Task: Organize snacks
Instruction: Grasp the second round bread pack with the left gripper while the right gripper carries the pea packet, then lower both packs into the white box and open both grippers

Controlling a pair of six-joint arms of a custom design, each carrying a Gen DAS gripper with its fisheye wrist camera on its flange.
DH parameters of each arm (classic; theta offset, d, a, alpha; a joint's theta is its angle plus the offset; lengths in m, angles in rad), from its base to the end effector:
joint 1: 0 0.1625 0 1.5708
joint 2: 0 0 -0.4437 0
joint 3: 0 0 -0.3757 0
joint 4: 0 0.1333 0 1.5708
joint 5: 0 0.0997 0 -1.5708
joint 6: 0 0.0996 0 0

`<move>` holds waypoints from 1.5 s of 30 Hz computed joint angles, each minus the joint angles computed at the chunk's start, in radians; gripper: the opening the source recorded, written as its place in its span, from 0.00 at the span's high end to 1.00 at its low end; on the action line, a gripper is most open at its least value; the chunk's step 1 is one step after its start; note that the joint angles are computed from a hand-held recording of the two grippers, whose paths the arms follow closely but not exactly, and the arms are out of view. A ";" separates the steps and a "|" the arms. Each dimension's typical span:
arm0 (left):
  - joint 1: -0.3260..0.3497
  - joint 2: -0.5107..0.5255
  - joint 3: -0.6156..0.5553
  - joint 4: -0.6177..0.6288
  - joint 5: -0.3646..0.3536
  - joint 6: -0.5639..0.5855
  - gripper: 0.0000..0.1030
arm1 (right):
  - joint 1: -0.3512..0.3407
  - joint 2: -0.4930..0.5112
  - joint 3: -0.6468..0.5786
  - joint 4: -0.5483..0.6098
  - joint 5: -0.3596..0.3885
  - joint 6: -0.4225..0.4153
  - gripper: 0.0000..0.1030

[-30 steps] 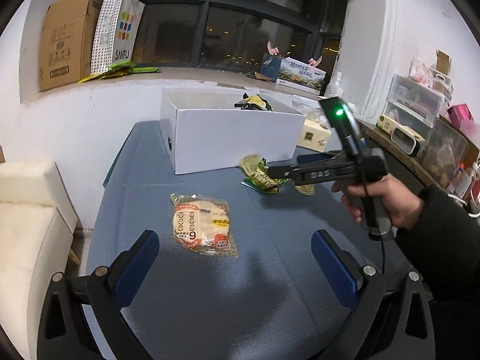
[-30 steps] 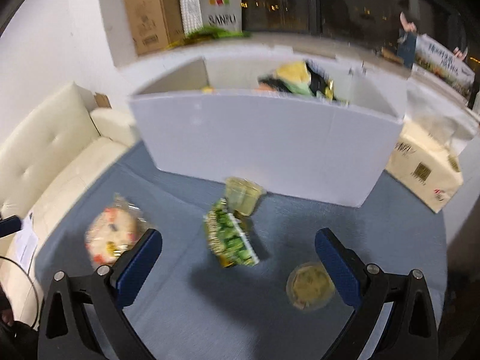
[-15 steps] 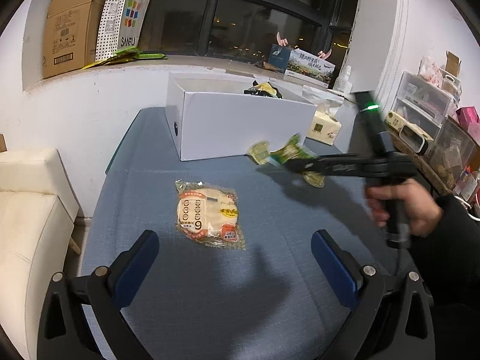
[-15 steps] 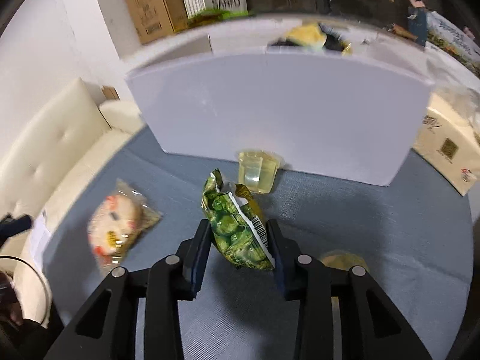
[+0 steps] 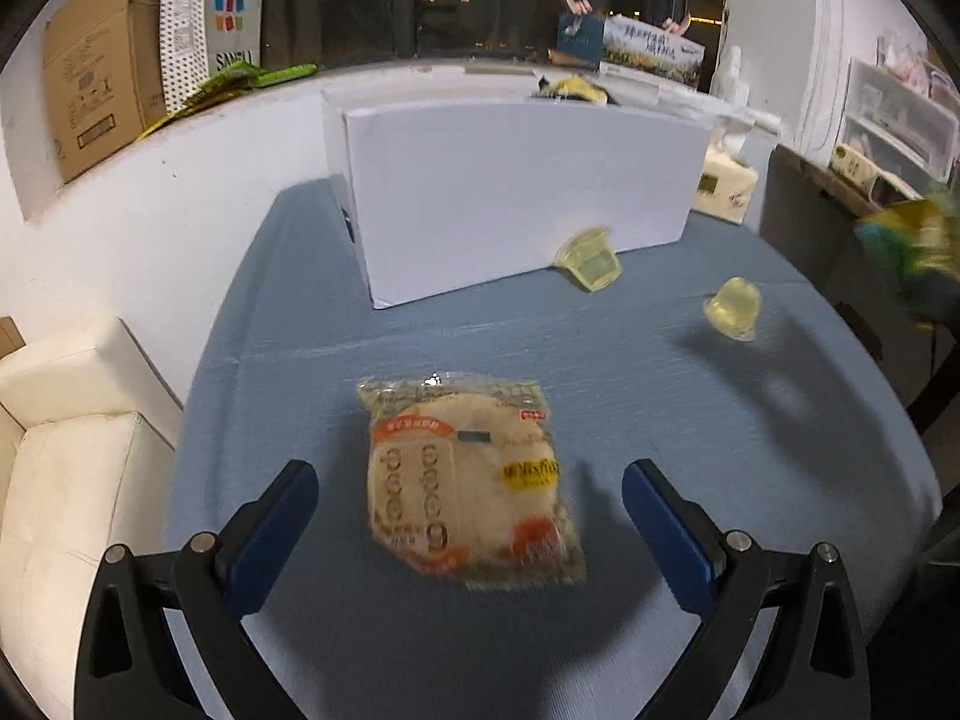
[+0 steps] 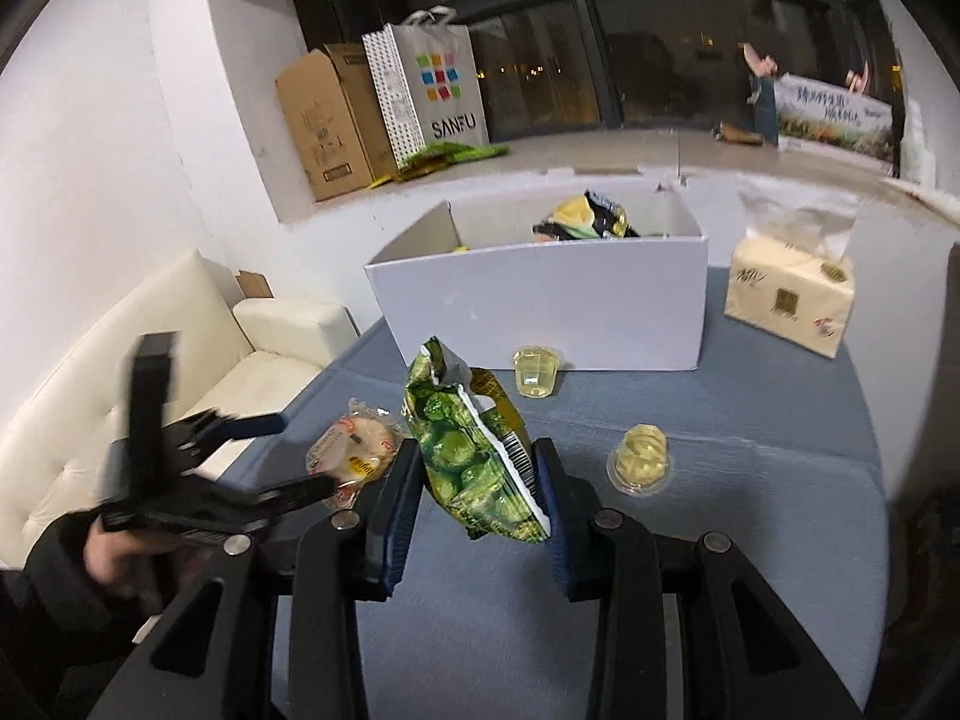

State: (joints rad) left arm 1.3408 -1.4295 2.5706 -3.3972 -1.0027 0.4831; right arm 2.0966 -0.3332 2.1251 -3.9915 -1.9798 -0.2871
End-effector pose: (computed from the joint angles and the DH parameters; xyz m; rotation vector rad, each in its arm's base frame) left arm 0.1023 -0.3827 0.2583 0.6027 2.3333 -0.7599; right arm 0.3176 -0.3606 -0.0742 0.8891 -2.5206 0.9269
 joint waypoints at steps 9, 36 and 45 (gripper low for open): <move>0.063 0.031 -0.050 0.043 -0.048 0.003 0.24 | 0.027 0.009 0.051 -0.072 -0.010 0.012 0.61; -0.081 -0.081 -0.368 0.248 -0.308 -0.087 0.24 | -0.015 -0.102 -0.260 0.271 0.052 0.058 0.61; -0.058 0.147 -0.629 0.309 -0.232 -0.067 0.24 | -0.065 -0.007 -0.707 0.722 -0.036 0.159 0.61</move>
State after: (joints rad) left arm 1.2830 -1.2826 1.9420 -3.0883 -1.2349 0.4162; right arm 2.0316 -0.3400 1.4181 -3.2700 -2.0153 -0.1283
